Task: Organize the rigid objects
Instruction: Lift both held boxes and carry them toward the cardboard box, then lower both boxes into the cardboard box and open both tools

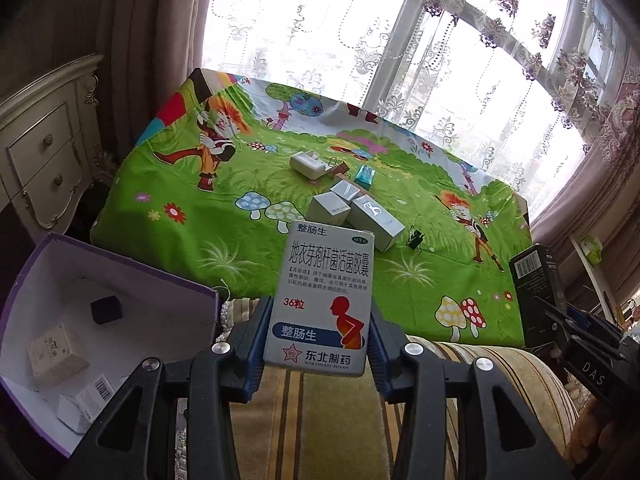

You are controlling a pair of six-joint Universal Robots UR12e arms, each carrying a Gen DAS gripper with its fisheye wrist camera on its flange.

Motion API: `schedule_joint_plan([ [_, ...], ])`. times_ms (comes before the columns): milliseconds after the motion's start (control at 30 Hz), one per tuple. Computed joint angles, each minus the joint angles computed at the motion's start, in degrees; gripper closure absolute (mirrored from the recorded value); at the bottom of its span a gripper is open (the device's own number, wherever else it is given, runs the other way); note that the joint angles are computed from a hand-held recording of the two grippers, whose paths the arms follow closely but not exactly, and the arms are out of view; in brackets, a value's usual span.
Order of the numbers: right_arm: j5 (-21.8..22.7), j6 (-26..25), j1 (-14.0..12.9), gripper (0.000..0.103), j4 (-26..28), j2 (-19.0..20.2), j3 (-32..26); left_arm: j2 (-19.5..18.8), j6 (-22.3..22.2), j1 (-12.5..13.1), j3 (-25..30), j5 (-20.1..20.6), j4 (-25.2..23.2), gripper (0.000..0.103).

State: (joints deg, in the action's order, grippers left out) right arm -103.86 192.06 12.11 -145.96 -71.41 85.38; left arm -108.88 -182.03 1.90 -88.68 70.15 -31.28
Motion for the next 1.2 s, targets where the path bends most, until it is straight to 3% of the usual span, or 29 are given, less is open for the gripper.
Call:
schedule_joint_plan([
  [633, 10.6, -12.7, 6.0, 0.060, 7.2, 8.7, -12.5, 0.5, -9.3, 7.3, -3.6, 4.1, 3.2, 0.059],
  [1033, 17.8, -20.0, 8.5, 0.060, 12.9, 14.0, -19.4, 0.5, -12.7, 9.7, -4.8, 4.9, 3.0, 0.059],
  [1200, 18.5, -21.3, 8.8, 0.056, 15.6, 15.3, -21.1, 0.4, -14.5, 10.2, -4.9, 5.4, 2.3, 0.056],
])
